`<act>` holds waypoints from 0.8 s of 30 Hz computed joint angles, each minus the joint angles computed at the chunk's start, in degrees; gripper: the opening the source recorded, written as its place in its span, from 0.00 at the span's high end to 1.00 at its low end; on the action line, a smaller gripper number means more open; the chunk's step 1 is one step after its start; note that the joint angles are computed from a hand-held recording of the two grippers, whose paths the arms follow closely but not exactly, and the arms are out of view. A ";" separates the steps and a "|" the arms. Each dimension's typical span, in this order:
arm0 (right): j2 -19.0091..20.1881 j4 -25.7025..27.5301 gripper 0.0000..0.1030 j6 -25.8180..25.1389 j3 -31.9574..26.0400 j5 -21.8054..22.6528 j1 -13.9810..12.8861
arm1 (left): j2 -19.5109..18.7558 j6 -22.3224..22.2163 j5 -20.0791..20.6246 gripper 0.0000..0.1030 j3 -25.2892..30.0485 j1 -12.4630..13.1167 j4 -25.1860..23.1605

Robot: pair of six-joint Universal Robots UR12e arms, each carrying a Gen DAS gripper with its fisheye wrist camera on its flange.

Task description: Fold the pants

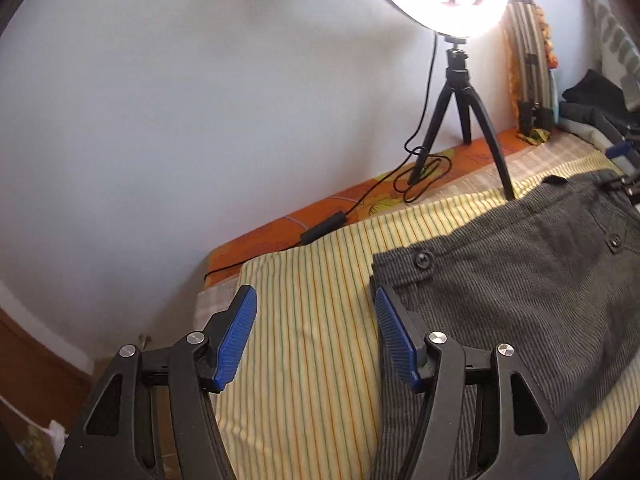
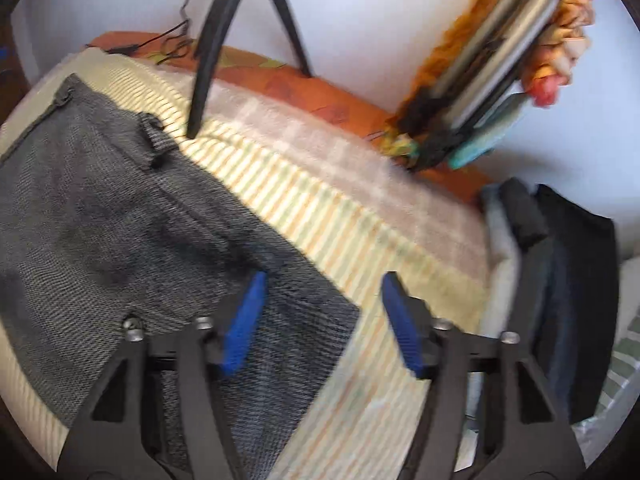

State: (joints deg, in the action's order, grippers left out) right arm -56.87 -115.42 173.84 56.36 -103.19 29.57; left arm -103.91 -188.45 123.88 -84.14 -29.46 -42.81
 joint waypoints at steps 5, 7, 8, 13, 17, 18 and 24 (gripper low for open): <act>-3.27 -3.03 0.34 5.47 4.21 -0.23 0.30 | 3.95 -2.44 -0.67 0.40 -3.88 -1.61 1.56; -6.01 -5.23 0.34 8.62 7.33 2.57 0.03 | 5.32 -3.60 -1.62 0.40 -5.36 -2.20 1.80; -7.24 -6.40 0.33 9.70 8.81 4.21 -0.05 | 5.77 -4.00 -1.93 0.40 -5.86 -2.46 1.96; -13.34 -11.62 0.26 13.01 17.00 14.14 0.30 | 8.60 -9.02 -5.61 0.40 -9.61 -4.25 2.84; -15.82 -12.80 0.26 15.69 21.39 18.22 0.90 | 9.52 -12.50 -9.22 0.40 -11.75 -5.82 3.93; -15.98 -12.46 0.26 16.45 21.93 18.90 0.97 | 9.58 -13.19 -10.58 0.40 -12.21 -6.13 4.09; -16.68 -13.89 0.25 25.64 24.64 22.61 0.41 | 8.37 -15.73 -18.47 0.44 -12.54 -6.45 3.46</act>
State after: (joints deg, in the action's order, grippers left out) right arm -73.54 -129.31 199.48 81.01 -80.58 29.98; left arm -95.54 -204.18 105.40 -96.68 -35.91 -39.35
